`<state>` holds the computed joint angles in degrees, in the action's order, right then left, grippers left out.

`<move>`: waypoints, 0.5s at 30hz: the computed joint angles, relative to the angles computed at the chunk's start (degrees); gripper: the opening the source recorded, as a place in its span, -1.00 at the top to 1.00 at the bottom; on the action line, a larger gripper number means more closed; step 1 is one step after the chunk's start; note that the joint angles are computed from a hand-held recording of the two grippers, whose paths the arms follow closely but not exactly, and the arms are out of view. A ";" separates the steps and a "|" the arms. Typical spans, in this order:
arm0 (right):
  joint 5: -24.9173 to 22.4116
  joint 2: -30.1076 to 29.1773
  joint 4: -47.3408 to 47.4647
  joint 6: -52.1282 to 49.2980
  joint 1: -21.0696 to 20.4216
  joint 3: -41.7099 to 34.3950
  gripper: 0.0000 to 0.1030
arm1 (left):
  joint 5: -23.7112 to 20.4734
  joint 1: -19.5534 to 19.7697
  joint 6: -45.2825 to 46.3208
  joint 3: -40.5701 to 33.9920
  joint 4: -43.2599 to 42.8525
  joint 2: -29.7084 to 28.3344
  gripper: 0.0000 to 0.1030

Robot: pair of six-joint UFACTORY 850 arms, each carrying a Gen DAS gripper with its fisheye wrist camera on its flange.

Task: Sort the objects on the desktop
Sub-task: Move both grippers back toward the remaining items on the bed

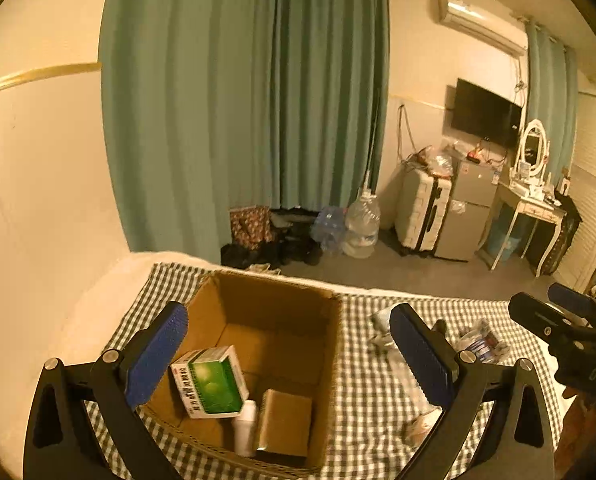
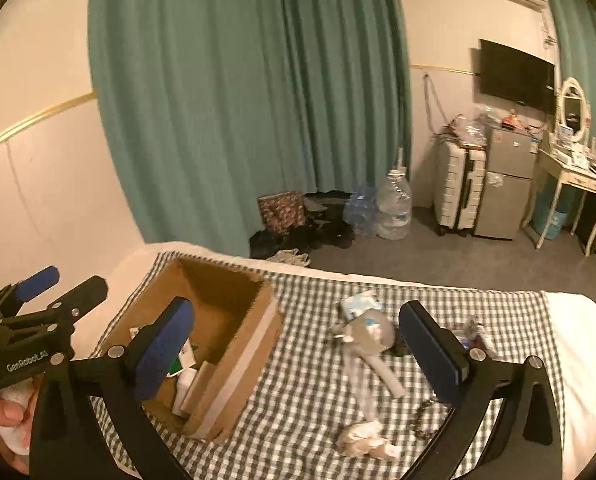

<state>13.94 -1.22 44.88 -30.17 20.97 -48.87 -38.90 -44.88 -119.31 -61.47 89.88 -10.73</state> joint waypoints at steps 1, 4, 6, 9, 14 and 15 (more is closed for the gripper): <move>-0.24 0.70 -0.27 0.48 -0.53 0.54 -1.00 | -0.21 -0.50 -0.73 -0.23 0.67 -0.12 -1.00; -0.71 2.36 0.57 -0.03 -2.29 1.76 -1.00 | -0.65 -1.60 -1.83 -1.11 1.63 -0.72 -1.00; -0.38 3.37 1.80 -1.14 -3.36 2.57 -1.00 | -1.05 -2.26 -1.52 -2.12 1.20 -1.41 -1.00; 0.48 5.00 2.82 -1.95 -5.00 4.06 -1.00 | -0.22 -2.89 -1.71 -3.16 0.89 -2.21 -1.00; -1.93 7.16 -2.59 3.30 -8.21 6.04 -1.00 | -0.40 -4.31 -4.10 -4.54 3.10 -3.61 -1.00; -2.05 7.51 -5.62 6.10 -8.78 6.51 -1.00 | -0.56 -4.60 -4.61 -4.69 3.85 -3.91 -1.00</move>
